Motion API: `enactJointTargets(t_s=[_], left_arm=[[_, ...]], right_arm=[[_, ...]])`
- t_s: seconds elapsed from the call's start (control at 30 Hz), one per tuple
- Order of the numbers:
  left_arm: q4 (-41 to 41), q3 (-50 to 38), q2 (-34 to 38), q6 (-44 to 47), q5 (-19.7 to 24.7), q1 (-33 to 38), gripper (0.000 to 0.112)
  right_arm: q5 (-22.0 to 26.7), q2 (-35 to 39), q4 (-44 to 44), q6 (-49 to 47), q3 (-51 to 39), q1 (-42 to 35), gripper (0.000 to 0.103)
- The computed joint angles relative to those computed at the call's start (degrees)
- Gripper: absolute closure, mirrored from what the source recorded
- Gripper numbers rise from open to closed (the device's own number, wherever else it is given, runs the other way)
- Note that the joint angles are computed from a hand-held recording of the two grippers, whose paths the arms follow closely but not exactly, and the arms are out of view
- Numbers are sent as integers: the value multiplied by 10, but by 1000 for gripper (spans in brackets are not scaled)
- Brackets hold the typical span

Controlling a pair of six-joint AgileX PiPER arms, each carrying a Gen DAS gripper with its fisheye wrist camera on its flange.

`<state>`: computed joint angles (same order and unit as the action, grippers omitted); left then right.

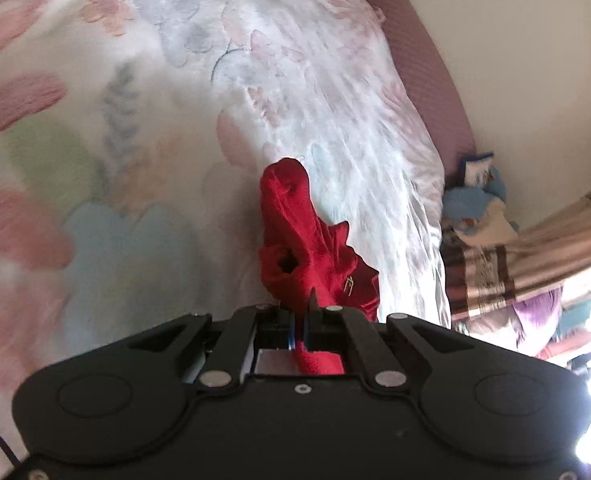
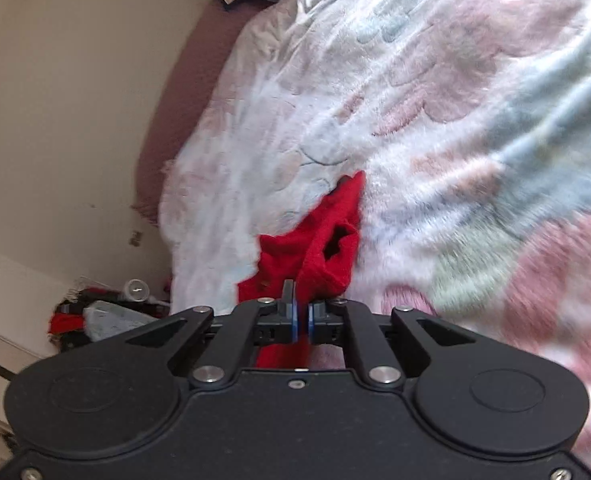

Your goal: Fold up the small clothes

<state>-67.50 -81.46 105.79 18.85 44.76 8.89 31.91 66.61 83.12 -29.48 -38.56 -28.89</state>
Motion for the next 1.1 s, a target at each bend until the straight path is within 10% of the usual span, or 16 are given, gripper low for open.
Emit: enactJointTargets(t_s=[0.27, 0.43, 0.5, 0.8, 1.1], left_arm=[[-37, 203, -21, 185, 10, 53, 102], [74, 150, -34, 134, 67, 93, 86], [136, 103, -42, 128, 51, 90, 76], [171, -160, 119, 123, -38, -11, 73], [200, -389, 307, -35, -19, -42, 72]], right_arm=[[126, -56, -57, -58, 158, -172, 98], [210, -40, -102, -197, 181, -287, 97], [239, -65, -174, -160, 147, -311, 80], [19, 75, -119, -167, -19, -92, 57], [-43, 254, -63, -129, -170, -1, 56]])
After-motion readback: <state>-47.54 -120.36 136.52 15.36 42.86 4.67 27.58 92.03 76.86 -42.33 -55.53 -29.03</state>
